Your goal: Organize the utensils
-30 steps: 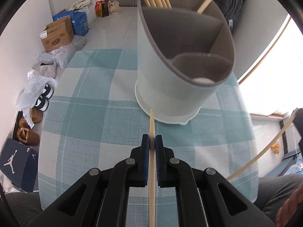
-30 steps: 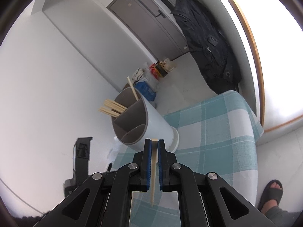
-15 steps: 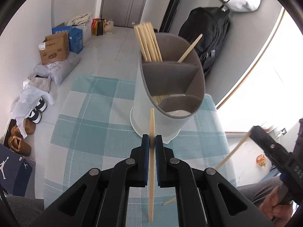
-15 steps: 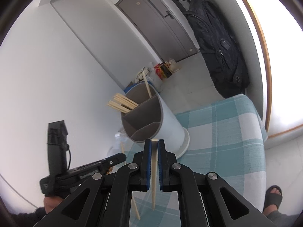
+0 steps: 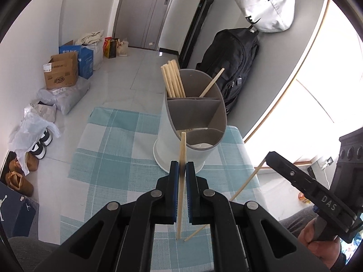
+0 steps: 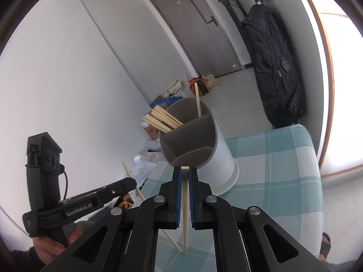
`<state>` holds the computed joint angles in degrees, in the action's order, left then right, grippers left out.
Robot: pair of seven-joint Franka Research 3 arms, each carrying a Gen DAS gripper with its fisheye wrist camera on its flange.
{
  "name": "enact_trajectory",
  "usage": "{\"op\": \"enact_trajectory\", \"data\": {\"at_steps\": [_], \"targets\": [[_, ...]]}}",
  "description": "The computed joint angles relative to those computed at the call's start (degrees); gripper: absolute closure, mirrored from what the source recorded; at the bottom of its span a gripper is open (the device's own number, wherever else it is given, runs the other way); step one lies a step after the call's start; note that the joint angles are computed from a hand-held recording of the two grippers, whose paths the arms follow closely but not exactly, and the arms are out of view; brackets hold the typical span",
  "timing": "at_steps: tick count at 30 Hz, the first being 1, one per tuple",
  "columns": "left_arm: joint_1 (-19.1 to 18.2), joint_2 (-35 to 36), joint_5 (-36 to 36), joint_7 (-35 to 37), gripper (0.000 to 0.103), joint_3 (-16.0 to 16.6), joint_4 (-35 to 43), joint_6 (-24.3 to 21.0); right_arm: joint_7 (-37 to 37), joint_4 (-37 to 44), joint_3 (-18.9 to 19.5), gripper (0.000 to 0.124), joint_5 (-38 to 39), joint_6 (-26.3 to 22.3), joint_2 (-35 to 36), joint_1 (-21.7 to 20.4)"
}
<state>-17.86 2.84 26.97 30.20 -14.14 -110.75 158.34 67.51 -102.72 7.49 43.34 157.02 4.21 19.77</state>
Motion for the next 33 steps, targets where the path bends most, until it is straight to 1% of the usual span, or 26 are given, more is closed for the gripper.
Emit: {"op": "enact_trajectory", "data": {"at_steps": [4,9,14,18,23,26,33], "targets": [[-0.15,-0.76,0.42,0.89,0.101,-0.2,-0.72,0.48,2.68,-0.18,-0.04,0.119,-3.84,1.17,-0.1,0.72],[-0.18,-1.91,0.82,2.34,0.101,-0.53,-1.1,0.43,3.59,-1.17,0.33,0.119,-7.63,3.09,-1.16,1.71],[-0.29,-2.24,-0.35,4.32,0.101,-0.82,-0.96,-0.52,3.74,-2.02,0.38,0.119,-9.91,4.67,-1.92,2.35],[-0.34,-2.63,0.38,3.96,0.102,-0.94,-0.96,-1.58,3.89,-1.88,0.24,0.119,-9.1,4.99,-2.15,2.31],[-0.35,-2.66,-0.04,4.4,0.102,-1.04,-0.26,-2.99,2.41,-0.94,0.12,0.119,-6.62,5.02,-2.36,2.04],[-0.43,-2.74,0.04,4.37,0.102,-1.11,0.25,-3.72,1.69,-0.03,0.04,0.119,-6.83,4.92,-2.33,2.0],[-0.83,-2.45,-0.13,5.93,0.102,-1.36,2.47,-5.54,-1.69,3.92,-0.01,0.119,-5.61,3.04,-1.26,1.47]]}}
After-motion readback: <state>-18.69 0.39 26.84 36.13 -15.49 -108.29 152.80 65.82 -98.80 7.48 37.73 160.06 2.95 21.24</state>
